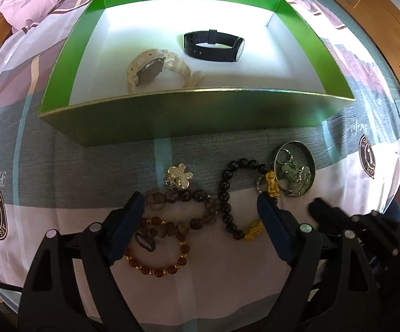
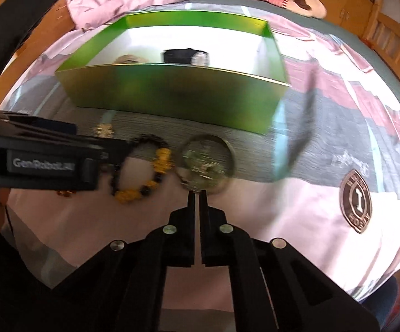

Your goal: Organize jewelry

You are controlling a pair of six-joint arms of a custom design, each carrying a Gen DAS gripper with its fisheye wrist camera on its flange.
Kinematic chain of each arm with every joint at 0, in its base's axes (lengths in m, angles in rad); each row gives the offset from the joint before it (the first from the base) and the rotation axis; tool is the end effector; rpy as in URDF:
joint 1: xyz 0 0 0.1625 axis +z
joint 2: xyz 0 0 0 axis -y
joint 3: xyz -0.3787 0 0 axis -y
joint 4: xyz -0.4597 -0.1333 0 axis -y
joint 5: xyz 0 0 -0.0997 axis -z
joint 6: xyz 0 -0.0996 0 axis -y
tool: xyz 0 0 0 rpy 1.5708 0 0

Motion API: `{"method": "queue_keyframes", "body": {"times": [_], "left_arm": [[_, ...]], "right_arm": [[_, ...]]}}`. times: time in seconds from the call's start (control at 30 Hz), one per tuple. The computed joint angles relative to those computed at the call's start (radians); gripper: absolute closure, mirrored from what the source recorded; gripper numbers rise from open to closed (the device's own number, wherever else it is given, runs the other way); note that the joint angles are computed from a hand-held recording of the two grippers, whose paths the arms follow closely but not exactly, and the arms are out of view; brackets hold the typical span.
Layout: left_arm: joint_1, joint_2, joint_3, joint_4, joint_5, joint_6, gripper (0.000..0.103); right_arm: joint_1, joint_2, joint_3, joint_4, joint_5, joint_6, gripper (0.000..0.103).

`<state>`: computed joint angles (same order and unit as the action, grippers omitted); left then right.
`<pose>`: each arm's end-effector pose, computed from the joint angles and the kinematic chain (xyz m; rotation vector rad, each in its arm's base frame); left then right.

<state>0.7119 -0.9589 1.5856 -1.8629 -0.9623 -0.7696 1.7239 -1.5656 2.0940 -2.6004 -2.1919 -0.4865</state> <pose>-0.3733 -0.5734 0.0930 0.2415 2.4664 -0.2782 0.1546 -0.5077 0.2863 0.5700 -2.3513 0.4803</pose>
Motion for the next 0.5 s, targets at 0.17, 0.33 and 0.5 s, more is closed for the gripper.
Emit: {"method": "queue_keyframes", "body": {"times": [0.17, 0.33, 0.5], "left_arm": [[0.006, -0.002, -0.005, 0.007, -0.004, 0.004, 0.020], [0.027, -0.080, 0.041, -0.079, -0.027, -0.011, 0.017], [0.060, -0.123, 0.070, -0.123, -0.069, -0.047, 0.017]], "right_arm": [[-0.026, -0.023, -0.014, 0.038, 0.041, 0.053, 0.099], [-0.027, -0.047, -0.018, 0.024, 0.069, 0.056, 0.099], [-0.050, -0.054, -0.037, 0.045, 0.100, 0.101, 0.068]]}}
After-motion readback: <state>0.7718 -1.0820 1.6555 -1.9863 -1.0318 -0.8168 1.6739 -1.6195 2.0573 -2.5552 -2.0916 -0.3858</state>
